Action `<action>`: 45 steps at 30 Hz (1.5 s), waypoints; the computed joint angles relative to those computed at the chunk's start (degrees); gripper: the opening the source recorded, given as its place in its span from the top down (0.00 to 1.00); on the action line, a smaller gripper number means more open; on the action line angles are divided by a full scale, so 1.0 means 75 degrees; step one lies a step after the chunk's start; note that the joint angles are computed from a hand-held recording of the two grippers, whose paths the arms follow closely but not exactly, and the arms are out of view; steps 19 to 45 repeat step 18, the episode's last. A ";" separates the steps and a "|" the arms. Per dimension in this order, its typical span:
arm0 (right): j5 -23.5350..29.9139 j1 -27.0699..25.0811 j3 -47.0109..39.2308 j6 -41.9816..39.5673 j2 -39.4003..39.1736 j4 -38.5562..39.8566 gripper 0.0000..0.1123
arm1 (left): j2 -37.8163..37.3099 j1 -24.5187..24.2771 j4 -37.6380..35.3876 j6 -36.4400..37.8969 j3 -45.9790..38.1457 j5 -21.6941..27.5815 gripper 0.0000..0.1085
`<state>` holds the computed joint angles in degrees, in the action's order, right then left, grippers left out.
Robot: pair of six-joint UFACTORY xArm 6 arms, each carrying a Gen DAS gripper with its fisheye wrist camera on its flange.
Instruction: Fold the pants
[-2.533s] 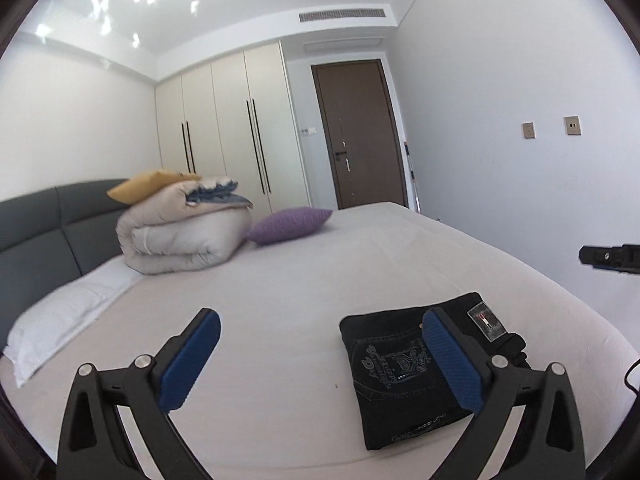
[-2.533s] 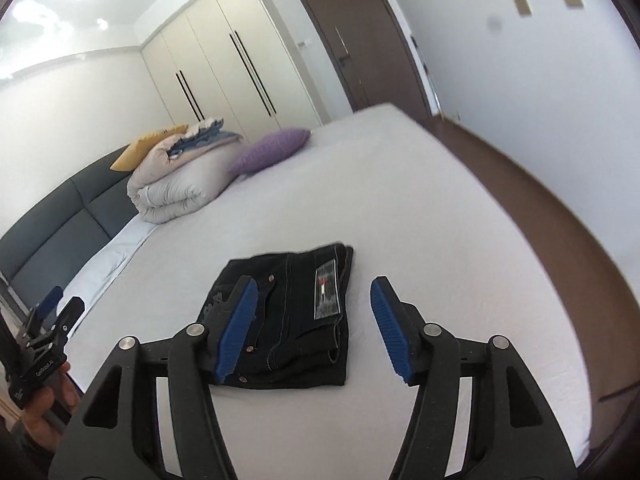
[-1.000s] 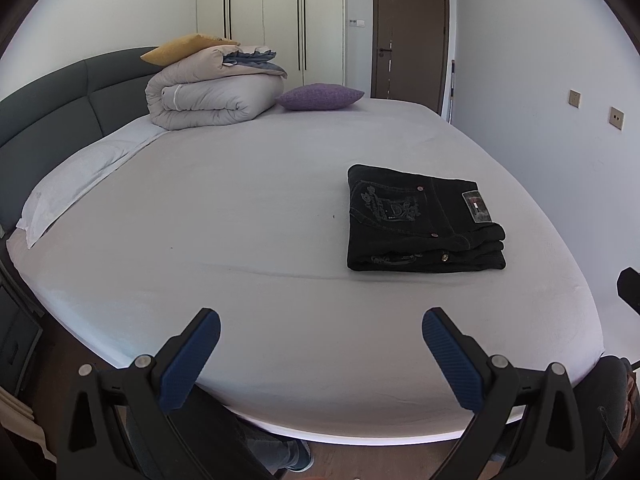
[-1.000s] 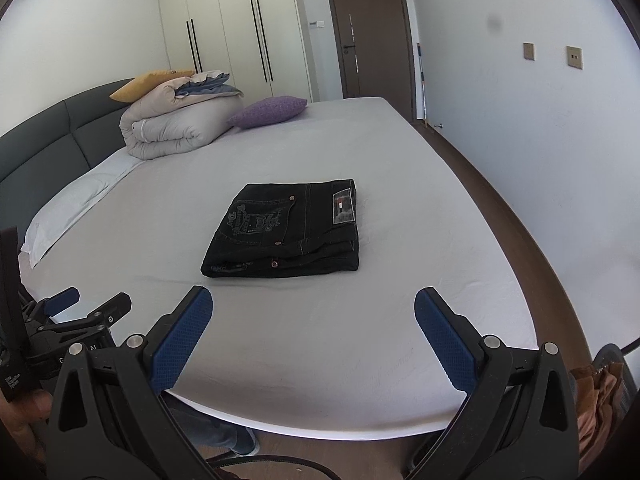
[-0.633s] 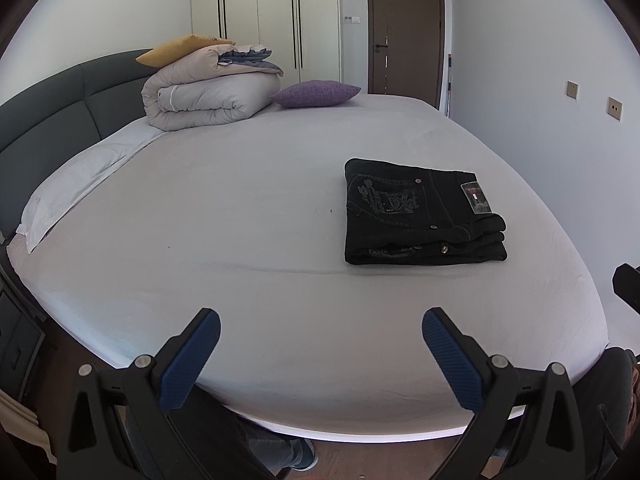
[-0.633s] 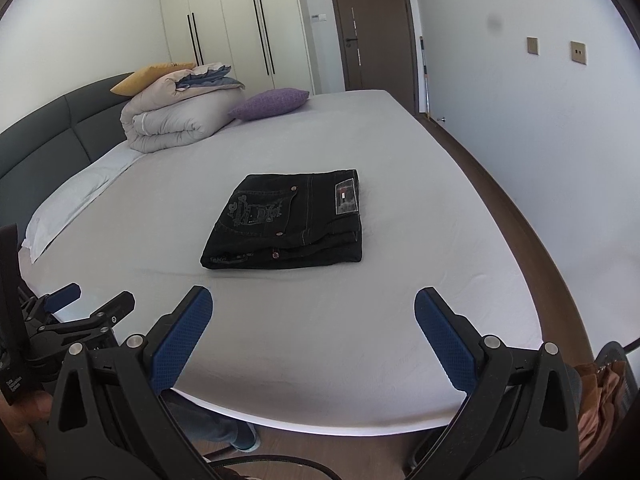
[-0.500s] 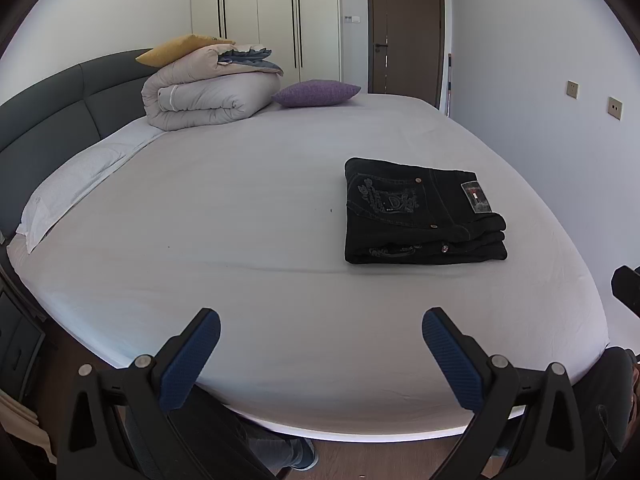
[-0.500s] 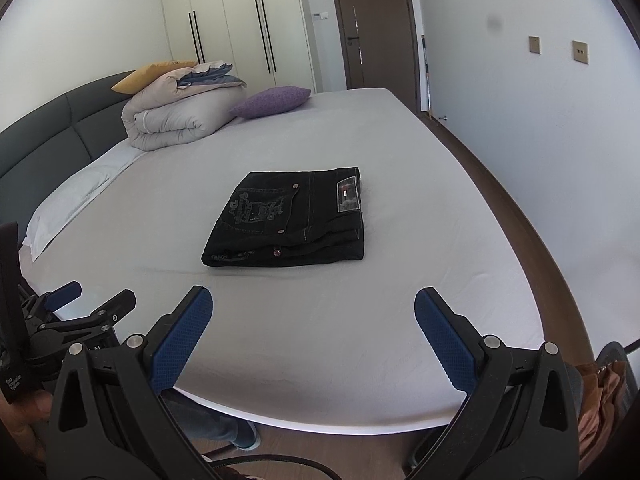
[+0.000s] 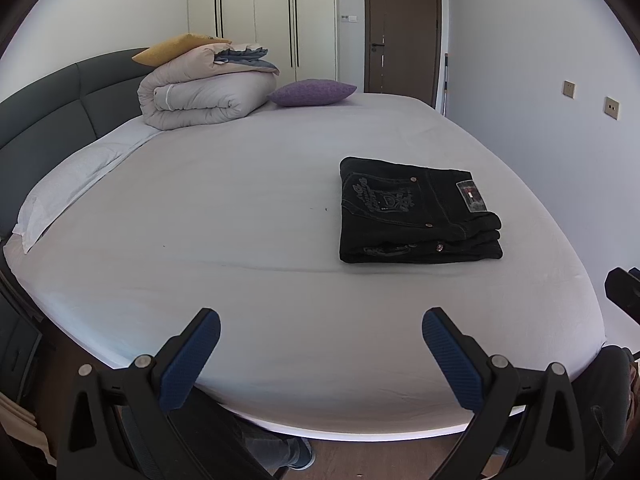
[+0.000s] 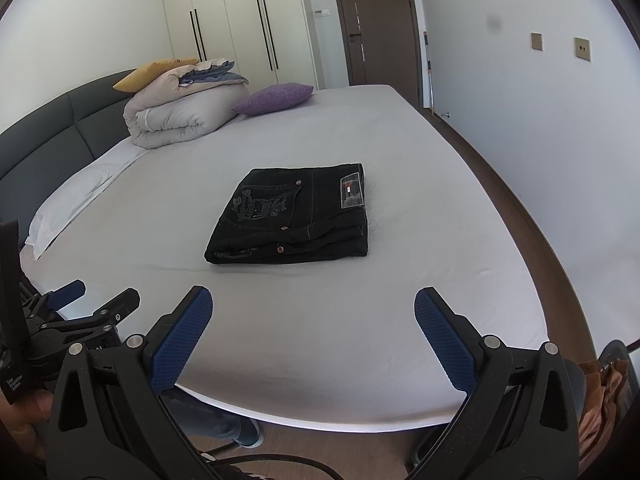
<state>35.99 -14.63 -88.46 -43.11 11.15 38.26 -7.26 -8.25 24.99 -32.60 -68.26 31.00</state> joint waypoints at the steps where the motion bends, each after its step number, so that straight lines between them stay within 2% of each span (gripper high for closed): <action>1: -0.0009 0.0007 0.0011 0.0007 0.0003 0.0002 0.08 | 0.0007 -0.0007 0.0030 -0.0031 -0.0019 0.0021 0.05; 8: 0.0071 -0.0017 -0.0081 -0.0006 0.0127 0.0073 0.08 | -0.0004 -0.0029 -0.0251 0.0134 0.0035 0.0054 0.05; 16: 0.0034 0.0041 0.0062 0.0038 0.0075 0.0068 0.08 | -0.0010 -0.0066 0.0118 0.0013 0.0063 0.0065 0.05; 45: 0.0031 0.0053 0.0106 0.0041 0.0049 0.0088 0.08 | -0.0022 -0.0067 0.0066 0.0068 0.0063 0.0095 0.05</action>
